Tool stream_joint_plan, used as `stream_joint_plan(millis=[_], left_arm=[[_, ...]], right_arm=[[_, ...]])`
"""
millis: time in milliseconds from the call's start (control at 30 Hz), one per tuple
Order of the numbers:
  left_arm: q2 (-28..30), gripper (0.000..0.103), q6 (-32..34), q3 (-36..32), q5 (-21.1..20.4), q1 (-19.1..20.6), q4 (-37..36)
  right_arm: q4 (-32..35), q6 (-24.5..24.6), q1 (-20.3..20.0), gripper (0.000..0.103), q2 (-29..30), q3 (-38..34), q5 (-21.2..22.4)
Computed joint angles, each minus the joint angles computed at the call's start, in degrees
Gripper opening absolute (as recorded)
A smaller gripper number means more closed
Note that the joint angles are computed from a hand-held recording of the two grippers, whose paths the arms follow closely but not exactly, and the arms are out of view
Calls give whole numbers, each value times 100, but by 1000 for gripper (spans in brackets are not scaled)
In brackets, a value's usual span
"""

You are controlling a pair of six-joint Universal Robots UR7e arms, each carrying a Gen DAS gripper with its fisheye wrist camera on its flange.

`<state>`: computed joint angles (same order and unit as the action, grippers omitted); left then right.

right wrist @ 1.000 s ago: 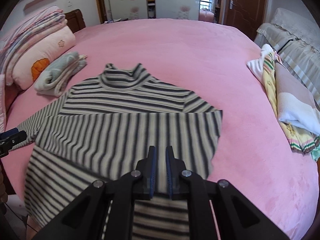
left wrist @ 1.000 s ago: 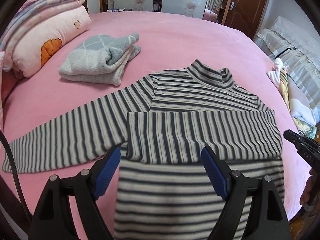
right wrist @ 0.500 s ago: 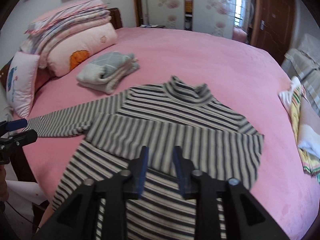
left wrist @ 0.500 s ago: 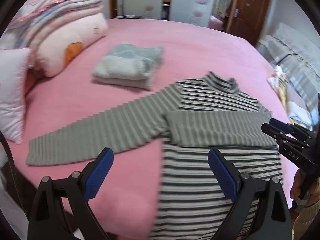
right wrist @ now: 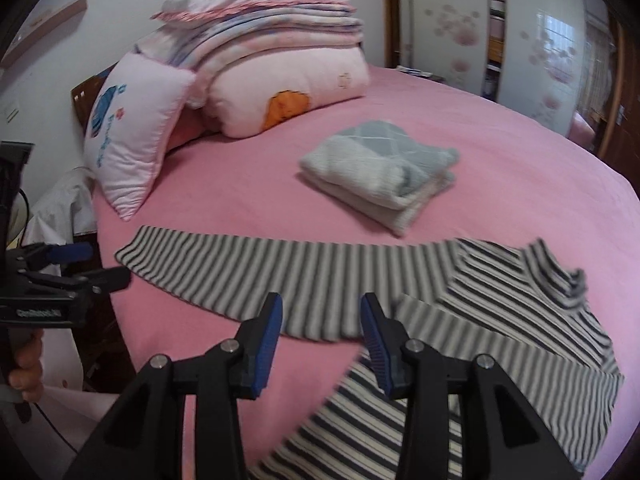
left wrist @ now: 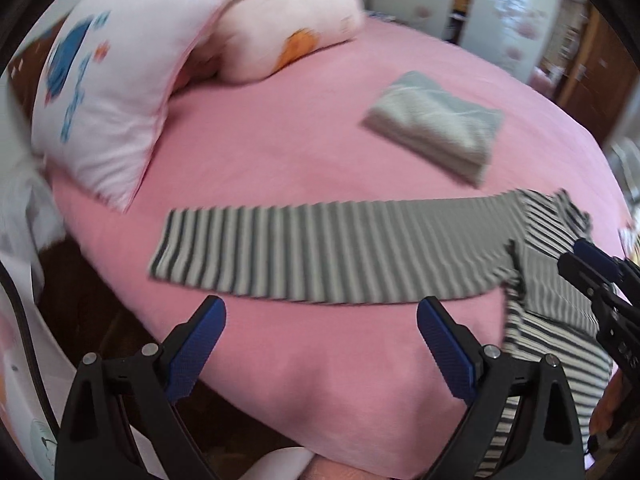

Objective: Fold small clothes
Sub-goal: 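Move the left tool to the other sleeve cuff and grasp it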

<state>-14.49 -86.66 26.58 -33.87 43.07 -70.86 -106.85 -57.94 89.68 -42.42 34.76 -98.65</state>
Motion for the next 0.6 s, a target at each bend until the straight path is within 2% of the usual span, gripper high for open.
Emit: stream_joint_plan(millis=[67, 167, 267, 333, 400, 467, 600], left_arm=[[-466, 96, -265, 841, -81, 94, -306], [-989, 96, -607, 1756, -201, 233, -720], [-1566, 89, -721, 2764, -512, 482, -1657], [-1775, 80, -727, 3119, -742, 651, -2089], [-1970, 76, -813, 3443, -954, 808, -2443], [-2119, 75, -901, 3707, -1155, 927, -2767], [-2266, 75, -921, 4049, -1246, 1042, -3271]], right_arm=[[-252, -100, 119, 41, -50, 410, -40], [-414, -124, 257, 41, -12, 786, -244], [-455, -163, 326, 41, -7, 1074, -302], [-712, -270, 357, 41, -73, 1408, -373], [-721, -275, 343, 41, -69, 1481, -412], [-683, -223, 332, 41, -17, 1452, -474], [-715, -226, 311, 41, 76, 1412, -572]])
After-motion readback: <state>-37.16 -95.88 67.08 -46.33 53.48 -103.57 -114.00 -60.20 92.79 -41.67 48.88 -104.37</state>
